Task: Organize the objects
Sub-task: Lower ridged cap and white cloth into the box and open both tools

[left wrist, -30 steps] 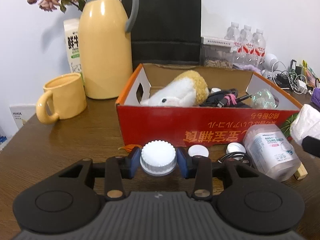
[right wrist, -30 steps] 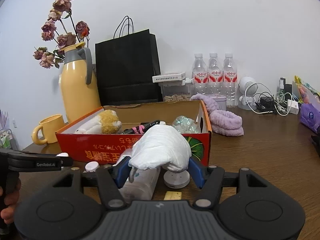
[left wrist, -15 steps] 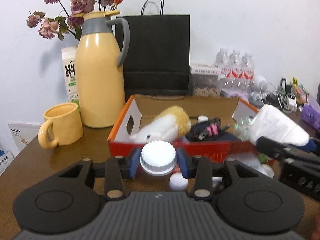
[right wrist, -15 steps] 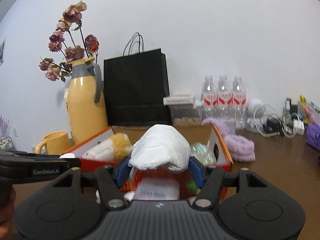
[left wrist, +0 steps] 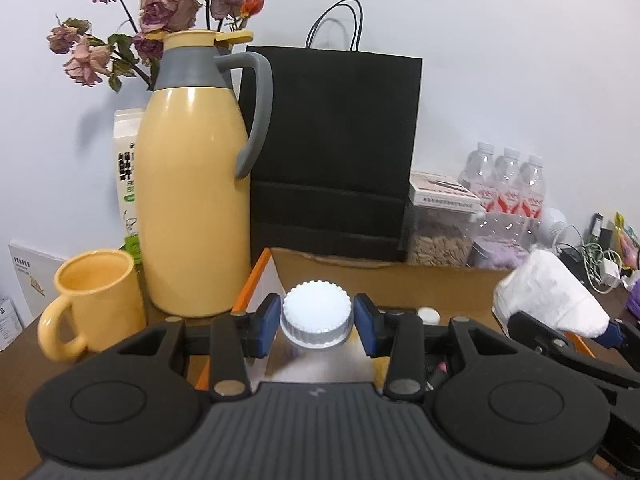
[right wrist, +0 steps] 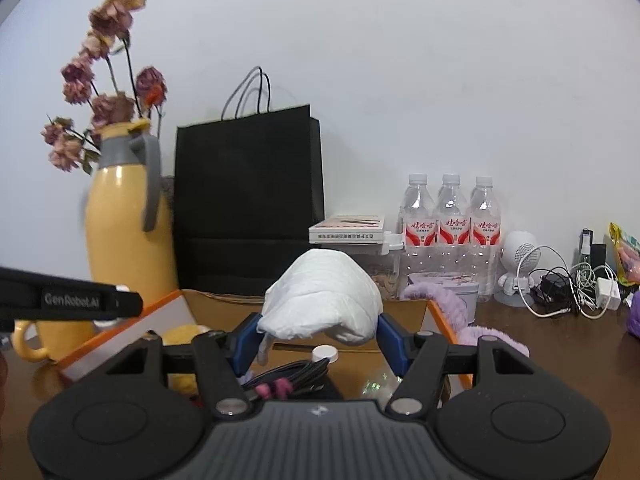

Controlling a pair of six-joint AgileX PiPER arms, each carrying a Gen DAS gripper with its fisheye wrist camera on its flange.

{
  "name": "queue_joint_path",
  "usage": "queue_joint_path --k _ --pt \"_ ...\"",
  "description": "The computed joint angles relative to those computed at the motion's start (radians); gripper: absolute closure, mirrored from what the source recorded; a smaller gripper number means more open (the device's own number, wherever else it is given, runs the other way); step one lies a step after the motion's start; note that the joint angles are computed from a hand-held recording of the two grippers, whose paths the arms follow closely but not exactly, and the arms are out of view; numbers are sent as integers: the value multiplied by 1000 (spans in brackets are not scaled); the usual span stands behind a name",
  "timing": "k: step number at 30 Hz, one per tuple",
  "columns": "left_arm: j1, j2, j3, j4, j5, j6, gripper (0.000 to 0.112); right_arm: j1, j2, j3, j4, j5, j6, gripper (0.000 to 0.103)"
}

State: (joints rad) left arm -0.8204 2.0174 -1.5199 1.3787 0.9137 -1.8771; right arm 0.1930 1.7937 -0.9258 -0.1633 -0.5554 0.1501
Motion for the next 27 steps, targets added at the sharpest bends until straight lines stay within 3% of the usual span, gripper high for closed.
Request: queue_joint_path --k 5,8,9,11,12,14,18,27 --pt "68 58 -80 -30 -79 81 71 -12 75 -152 -110 167 79 41" --pt "86 81 -103 -46 -108 114 68 -9 100 -212 -202 259 145 22" --pt "88 86 -105 -48 -115 118 61 -8 106 -227 -248 288 181 14" --pt "88 91 -102 -30 -116 104 16 -5 107 -232 -303 312 225 7" --pt "85 93 -93 -3 -110 76 9 -3 107 -231 -312 317 232 2" --pt "79 91 -74 47 -101 22 9 -2 101 -224 -307 322 226 0" --pt "79 84 -69 34 -105 12 9 3 96 -218 -214 328 140 0" --pt "67 87 -71 36 -91 22 9 2 93 -222 -170 337 105 0"
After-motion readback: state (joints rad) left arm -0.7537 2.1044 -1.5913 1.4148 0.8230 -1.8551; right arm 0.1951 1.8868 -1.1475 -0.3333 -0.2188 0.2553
